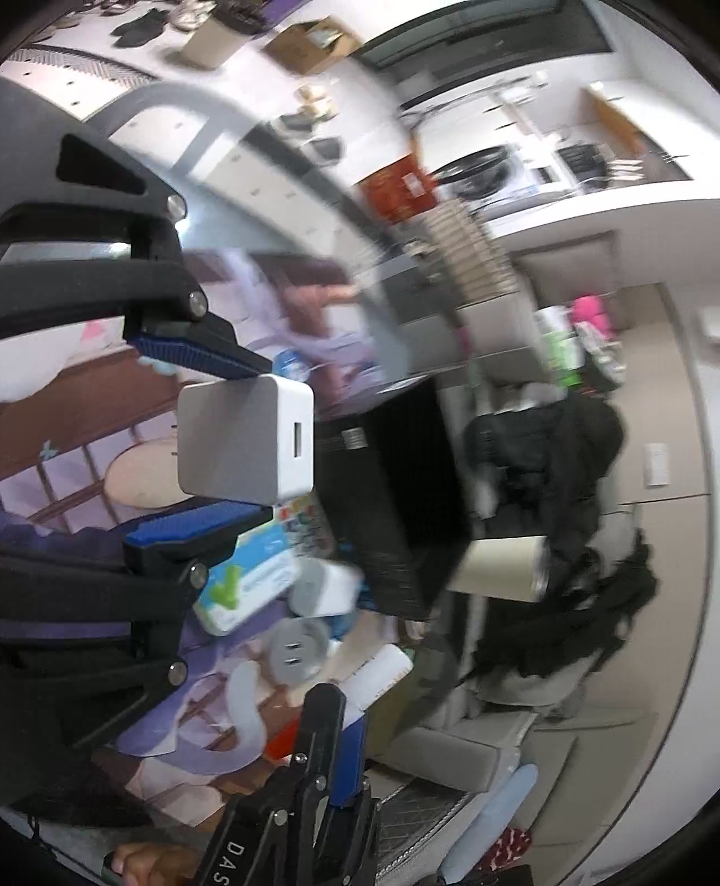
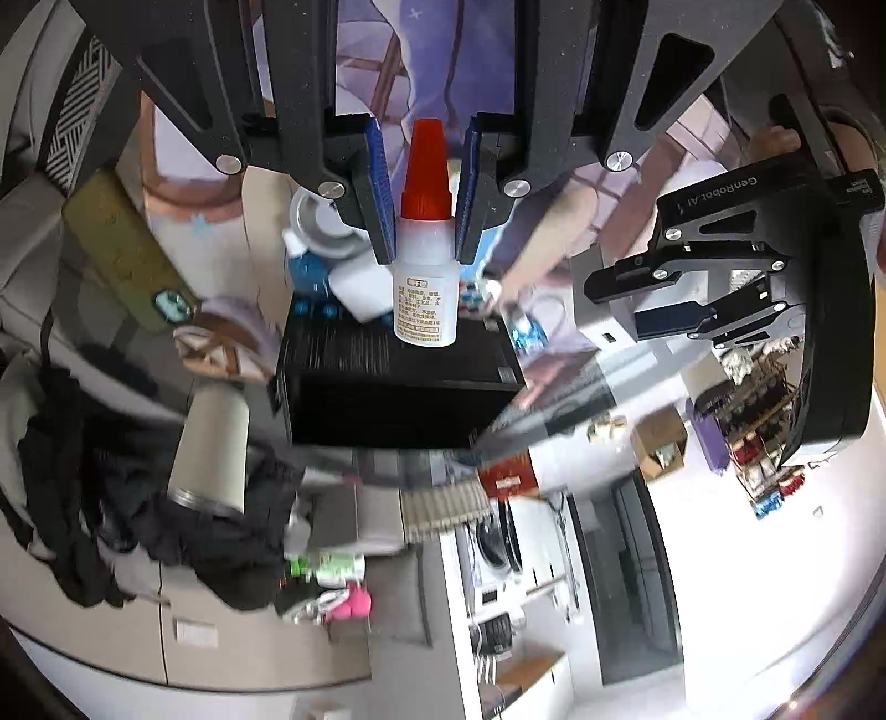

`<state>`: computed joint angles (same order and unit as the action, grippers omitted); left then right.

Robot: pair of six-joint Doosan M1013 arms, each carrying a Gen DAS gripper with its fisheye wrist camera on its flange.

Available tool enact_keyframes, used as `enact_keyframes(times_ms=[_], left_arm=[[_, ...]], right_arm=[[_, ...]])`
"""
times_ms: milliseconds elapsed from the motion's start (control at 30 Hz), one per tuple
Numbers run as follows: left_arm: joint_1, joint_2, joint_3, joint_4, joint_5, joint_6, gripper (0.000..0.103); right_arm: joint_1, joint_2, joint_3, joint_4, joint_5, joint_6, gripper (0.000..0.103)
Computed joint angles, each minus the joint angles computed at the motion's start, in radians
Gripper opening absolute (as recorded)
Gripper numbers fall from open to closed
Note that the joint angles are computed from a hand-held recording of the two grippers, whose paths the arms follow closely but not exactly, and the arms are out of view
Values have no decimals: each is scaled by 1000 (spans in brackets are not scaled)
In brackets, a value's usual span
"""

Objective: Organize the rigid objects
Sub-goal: 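Carry the charger with left tool while right tool carries glue bottle over black box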

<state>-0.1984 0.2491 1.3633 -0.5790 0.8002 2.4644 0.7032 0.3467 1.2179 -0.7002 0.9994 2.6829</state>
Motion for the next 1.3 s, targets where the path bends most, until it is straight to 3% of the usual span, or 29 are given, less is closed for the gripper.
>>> enact_keyframes(times_ms=[233,300,367,600,967,1300], left_arm=[[22,-45,55,-281,-131,232,43],[16,-64,82,-377,-223,324,43],[13,-64,79,-434,-252,374,43],[3,10,-47,-360,-203,222,43],[-53,138,-215,-166,-161,-11,43],[-86,253,-391,39,67,-274,43]], right_arm=[[31,-7,11,-178,-20,80,21],[34,-7,8,-228,-26,103,21],[34,-5,0,-257,-34,102,21],[1,19,-68,-307,-31,102,21],[-99,93,-189,-169,11,-2,21],[-190,154,-260,157,62,-152,21]])
